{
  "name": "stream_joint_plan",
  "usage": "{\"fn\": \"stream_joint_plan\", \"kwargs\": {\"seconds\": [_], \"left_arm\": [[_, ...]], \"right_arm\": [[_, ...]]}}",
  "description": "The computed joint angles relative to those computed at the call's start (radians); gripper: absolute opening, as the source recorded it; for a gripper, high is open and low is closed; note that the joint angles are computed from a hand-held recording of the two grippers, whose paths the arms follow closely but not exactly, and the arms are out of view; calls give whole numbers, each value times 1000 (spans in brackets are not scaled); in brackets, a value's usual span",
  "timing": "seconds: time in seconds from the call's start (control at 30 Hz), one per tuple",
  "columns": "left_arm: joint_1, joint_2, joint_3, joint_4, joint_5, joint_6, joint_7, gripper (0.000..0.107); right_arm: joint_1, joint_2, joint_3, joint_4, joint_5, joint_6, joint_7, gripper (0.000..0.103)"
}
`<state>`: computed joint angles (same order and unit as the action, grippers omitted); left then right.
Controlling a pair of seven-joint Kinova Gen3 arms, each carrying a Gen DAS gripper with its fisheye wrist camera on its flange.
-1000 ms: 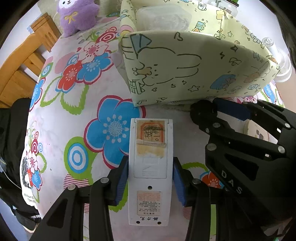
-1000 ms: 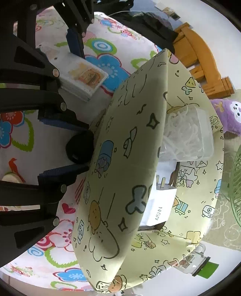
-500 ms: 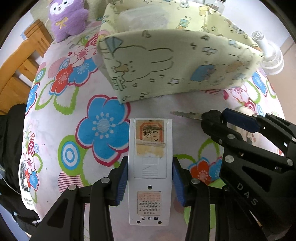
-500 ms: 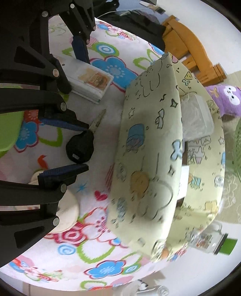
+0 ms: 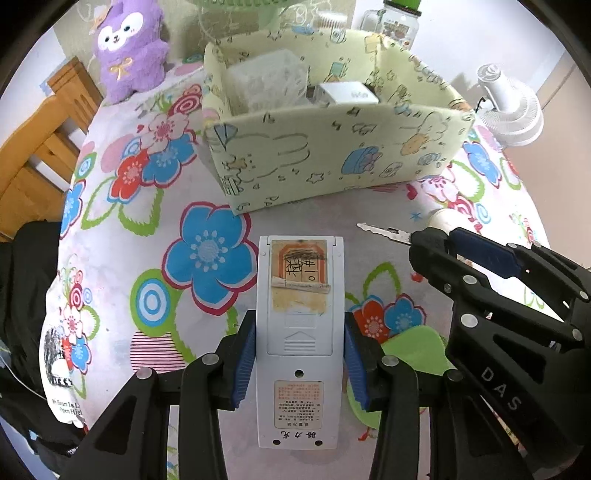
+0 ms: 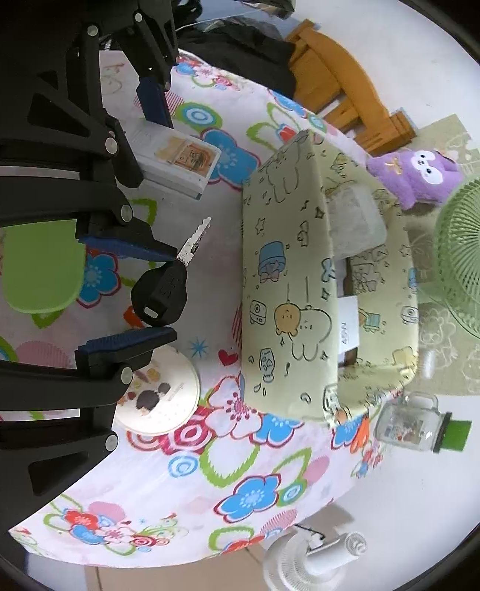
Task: Organize rigid objects
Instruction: 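Carry the remote and key fob over the fabric storage box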
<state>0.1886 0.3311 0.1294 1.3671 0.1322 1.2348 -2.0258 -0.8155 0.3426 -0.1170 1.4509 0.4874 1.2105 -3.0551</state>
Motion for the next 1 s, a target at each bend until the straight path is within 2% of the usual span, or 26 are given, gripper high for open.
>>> {"fn": "stream_joint_plan", "kwargs": {"seconds": [0.47,1.0], "left_arm": [[-3,-57,2,-56,13,55,-21,45],[10,-93,4,-125,23,95,9,45]], "right_arm": [[-69,10,7,-123,63,147,-68,39],[-94,-13,0,-206,113,262,-47,40]]}}
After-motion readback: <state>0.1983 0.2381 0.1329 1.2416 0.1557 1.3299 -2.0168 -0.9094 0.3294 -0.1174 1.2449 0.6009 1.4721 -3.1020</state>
